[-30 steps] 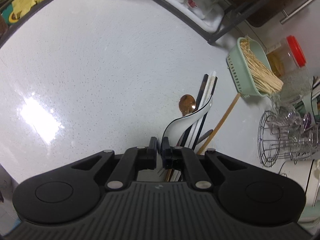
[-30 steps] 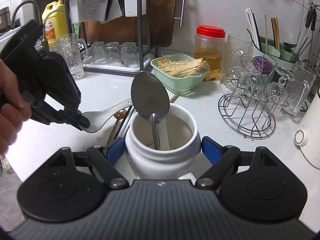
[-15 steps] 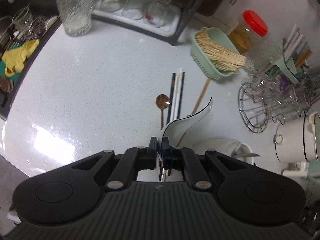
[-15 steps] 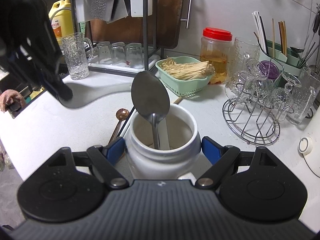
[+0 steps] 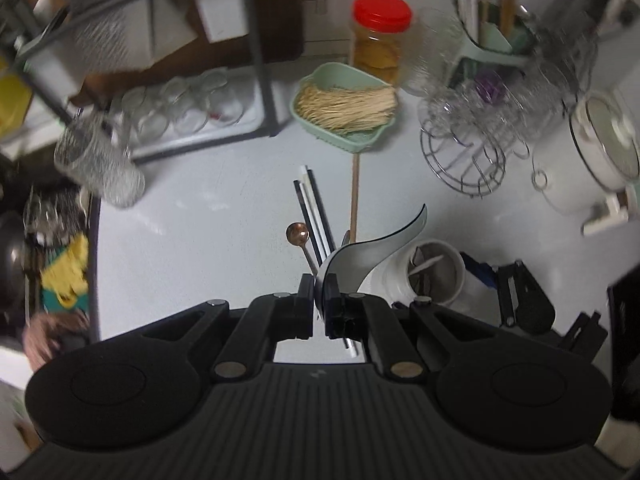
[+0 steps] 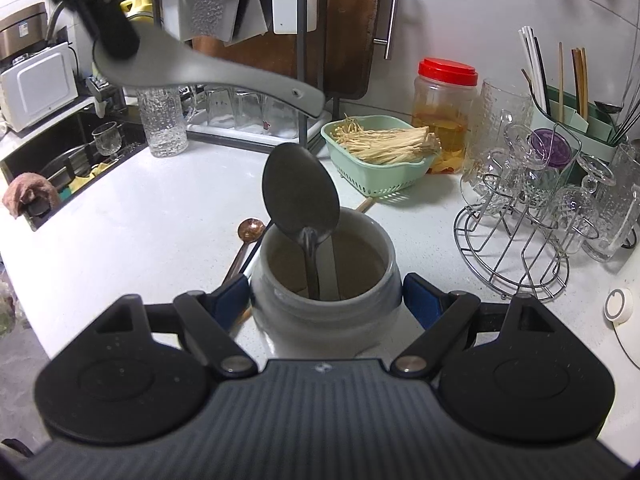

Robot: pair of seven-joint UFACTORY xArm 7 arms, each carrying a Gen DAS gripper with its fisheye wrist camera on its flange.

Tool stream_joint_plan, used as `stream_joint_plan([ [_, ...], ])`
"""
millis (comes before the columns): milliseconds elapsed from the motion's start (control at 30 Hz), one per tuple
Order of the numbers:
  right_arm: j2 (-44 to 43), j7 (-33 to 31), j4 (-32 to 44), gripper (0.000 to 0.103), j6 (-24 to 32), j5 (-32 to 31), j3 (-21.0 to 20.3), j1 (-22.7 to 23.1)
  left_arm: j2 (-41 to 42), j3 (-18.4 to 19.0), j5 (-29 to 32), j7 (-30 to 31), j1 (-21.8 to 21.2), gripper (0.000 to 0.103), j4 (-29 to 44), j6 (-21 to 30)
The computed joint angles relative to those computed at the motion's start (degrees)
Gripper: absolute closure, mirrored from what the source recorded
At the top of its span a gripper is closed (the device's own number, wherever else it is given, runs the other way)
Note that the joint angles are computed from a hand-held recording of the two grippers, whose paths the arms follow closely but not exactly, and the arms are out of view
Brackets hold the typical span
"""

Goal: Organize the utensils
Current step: 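Lift the white ceramic spoon with the left gripper toward the mug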

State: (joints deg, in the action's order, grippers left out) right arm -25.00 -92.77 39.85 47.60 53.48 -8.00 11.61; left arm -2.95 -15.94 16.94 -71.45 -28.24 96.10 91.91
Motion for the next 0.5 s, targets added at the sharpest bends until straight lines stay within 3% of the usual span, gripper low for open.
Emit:
stream_joint_plan([
  [200, -0.1, -0.5, -0.2, 0.017, 0.0, 0.5, -0.1, 0.0, 10.4, 1.1, 2.3, 12.0, -2.9, 0.098, 14.7, 8.2],
  [500, -0.3, -1.0, -0.6, 0.017, 0.0, 1.7, -0.3, 0.0, 27.1, 6.5, 7.1, 30.3, -10.8, 0.098, 38.5, 20.3],
])
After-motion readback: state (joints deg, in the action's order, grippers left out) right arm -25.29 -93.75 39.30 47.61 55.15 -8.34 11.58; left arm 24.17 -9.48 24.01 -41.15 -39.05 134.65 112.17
